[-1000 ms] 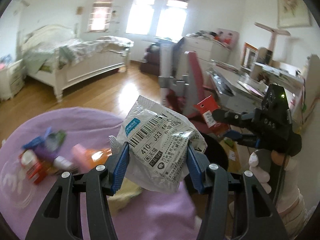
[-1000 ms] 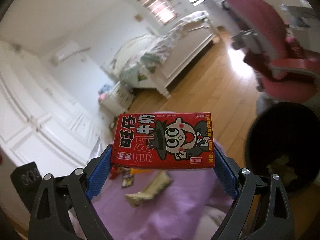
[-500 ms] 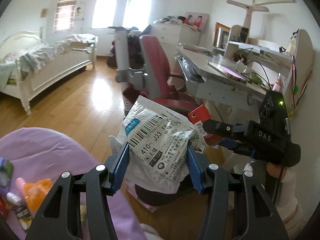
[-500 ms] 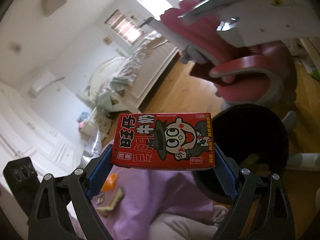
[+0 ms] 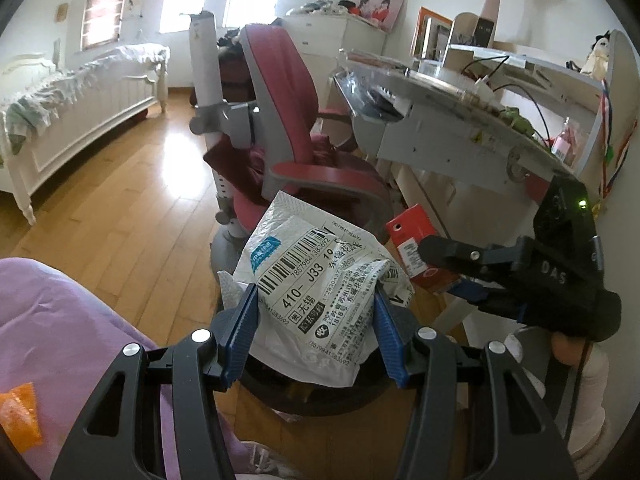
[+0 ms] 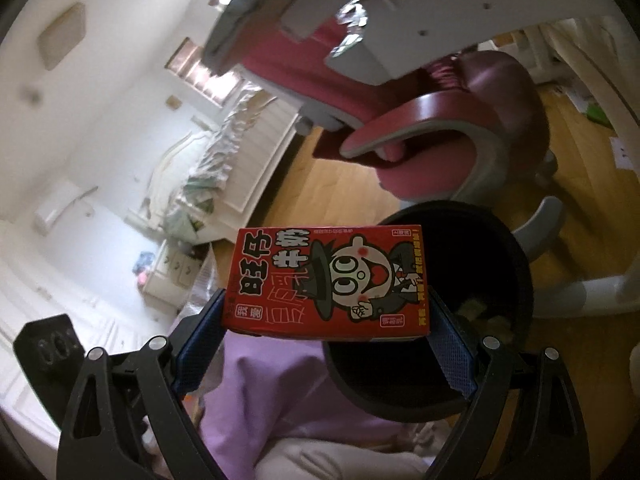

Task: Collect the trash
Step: 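Carry both items over the black bin and open both tools to drop them, then grasp the white cup with the left tool while the right tool grasps a red snack box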

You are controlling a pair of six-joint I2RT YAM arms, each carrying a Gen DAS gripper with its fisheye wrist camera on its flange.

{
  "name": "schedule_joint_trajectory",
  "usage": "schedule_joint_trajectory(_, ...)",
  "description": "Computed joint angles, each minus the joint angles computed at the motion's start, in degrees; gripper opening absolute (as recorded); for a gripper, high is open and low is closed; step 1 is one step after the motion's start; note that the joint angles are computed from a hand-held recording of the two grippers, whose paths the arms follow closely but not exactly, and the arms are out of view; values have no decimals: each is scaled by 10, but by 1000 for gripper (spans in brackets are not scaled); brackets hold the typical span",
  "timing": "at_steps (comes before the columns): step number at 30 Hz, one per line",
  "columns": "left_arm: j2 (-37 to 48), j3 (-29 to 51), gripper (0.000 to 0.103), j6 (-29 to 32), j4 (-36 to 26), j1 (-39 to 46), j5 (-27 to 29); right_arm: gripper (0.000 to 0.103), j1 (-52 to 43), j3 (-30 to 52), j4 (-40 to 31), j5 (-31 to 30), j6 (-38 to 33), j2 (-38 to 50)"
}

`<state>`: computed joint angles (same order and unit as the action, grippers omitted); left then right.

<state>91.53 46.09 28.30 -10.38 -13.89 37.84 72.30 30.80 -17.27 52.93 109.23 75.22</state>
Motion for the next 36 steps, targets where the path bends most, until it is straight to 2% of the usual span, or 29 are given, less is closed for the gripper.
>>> schedule_joint_trajectory(9, 62, 35, 54, -28, 10, -43, -19, 91, 6, -25, -11, 0, 39, -13)
schedule_joint_trajectory(11, 77, 51, 57, -28, 2, -55, -22, 91, 4, -28, -9, -2, 40, -17)
schedule_joint_trajectory(12, 84, 54, 59, -30, 9, -65, -29, 91, 2, -29, -8, -7, 39, -20)
schedule_joint_trajectory(14, 85, 47, 74, -39, 39, -79, -47, 91, -7, -31, -7, -20, 38, -24)
schedule_joint_trajectory(15, 81, 38, 87, -45, 59, -83, -51, 91, -10, -29, -13, -25, 42, -24)
schedule_joint_trajectory(16, 75, 30, 93, -50, 71, -82, -51, 91, -10, -27, -22, -29, 50, -24)
schedule_joint_trajectory(24, 22, 11, 93, -33, 41, -40, -27, 92, 10, 2, -63, -10, 80, -8)
schedule_joint_trajectory(29, -26, 4, 93, -36, -2, 32, 17, 92, 0, 43, -37, -20, 20, 21)
schedule_joint_trajectory(33, -59, 2, 93, -37, -25, 138, 64, 92, -21, 96, 7, -49, -72, 63)
schedule_joint_trajectory(36, -54, 16, 93, -37, -25, 235, 92, 92, -40, 158, 39, -84, -152, 115)
